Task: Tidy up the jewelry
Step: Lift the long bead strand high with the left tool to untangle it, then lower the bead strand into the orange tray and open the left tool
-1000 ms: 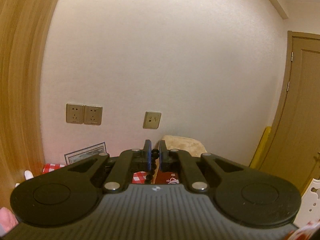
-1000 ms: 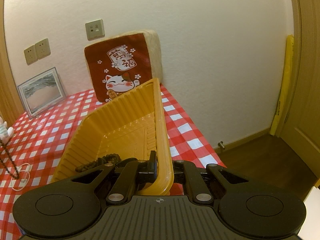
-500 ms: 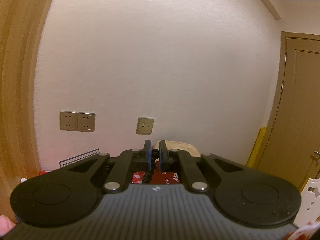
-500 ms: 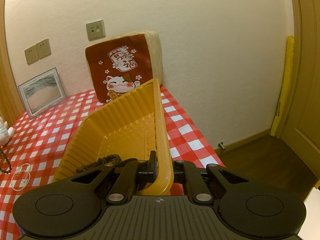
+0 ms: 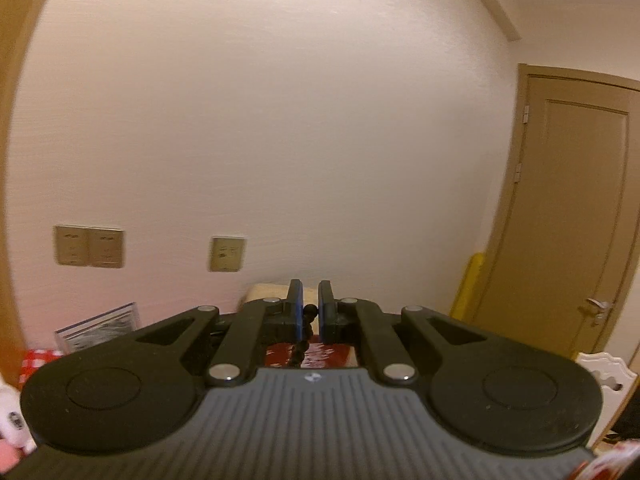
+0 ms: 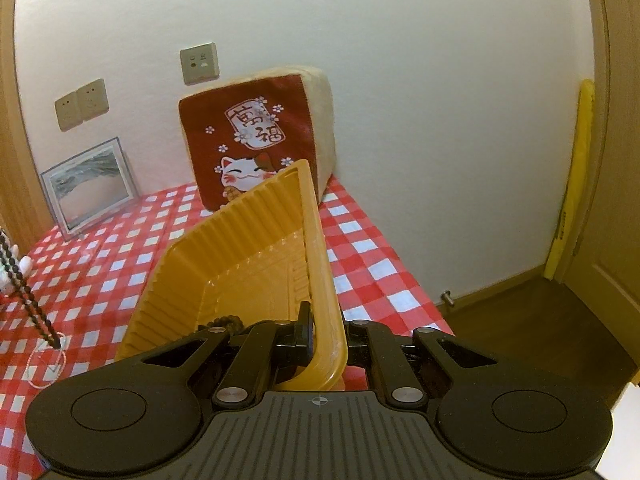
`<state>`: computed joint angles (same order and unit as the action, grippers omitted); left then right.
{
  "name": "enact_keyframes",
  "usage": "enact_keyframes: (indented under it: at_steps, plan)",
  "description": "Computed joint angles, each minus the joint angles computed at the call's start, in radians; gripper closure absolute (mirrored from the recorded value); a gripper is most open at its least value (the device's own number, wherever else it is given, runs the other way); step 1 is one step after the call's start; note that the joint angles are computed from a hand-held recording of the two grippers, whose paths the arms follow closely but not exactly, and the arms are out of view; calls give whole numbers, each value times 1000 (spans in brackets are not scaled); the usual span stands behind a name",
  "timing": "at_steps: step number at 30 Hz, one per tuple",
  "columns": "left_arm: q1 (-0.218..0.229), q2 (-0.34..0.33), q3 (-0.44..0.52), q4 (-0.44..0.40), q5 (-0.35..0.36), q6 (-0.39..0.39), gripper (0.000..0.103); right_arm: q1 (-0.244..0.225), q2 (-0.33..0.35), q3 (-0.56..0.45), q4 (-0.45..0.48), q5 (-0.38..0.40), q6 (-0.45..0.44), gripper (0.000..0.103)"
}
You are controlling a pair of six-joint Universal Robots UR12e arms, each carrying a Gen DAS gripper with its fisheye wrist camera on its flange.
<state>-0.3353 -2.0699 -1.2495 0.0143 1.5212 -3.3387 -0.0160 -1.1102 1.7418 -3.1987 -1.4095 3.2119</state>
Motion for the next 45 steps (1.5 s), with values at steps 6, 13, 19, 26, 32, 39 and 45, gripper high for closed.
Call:
enact_keyframes:
  at_steps: [6,13,19,26,32,39,45]
  plan:
    - [-7,-51,76,14,-109,-11,97,1,3,-2,-7,15,1,95]
    - [-21,-121,179,29,-216,-41,97,1,2,3,-11,16,8,95]
    - [-28,-181,260,23,-287,-99,97,0,2,5,-16,19,13,95]
    - [-37,-225,286,-78,-316,-143,97,-1,2,8,-19,23,15,95]
    - [-44,-231,241,-199,-318,-179,97,0,2,6,-16,24,17,95]
    - [-41,-236,174,-250,-316,-269,97,0,4,4,-11,26,17,95]
    - [-45,-245,147,-303,-320,-311,97,1,5,4,-11,25,18,95]
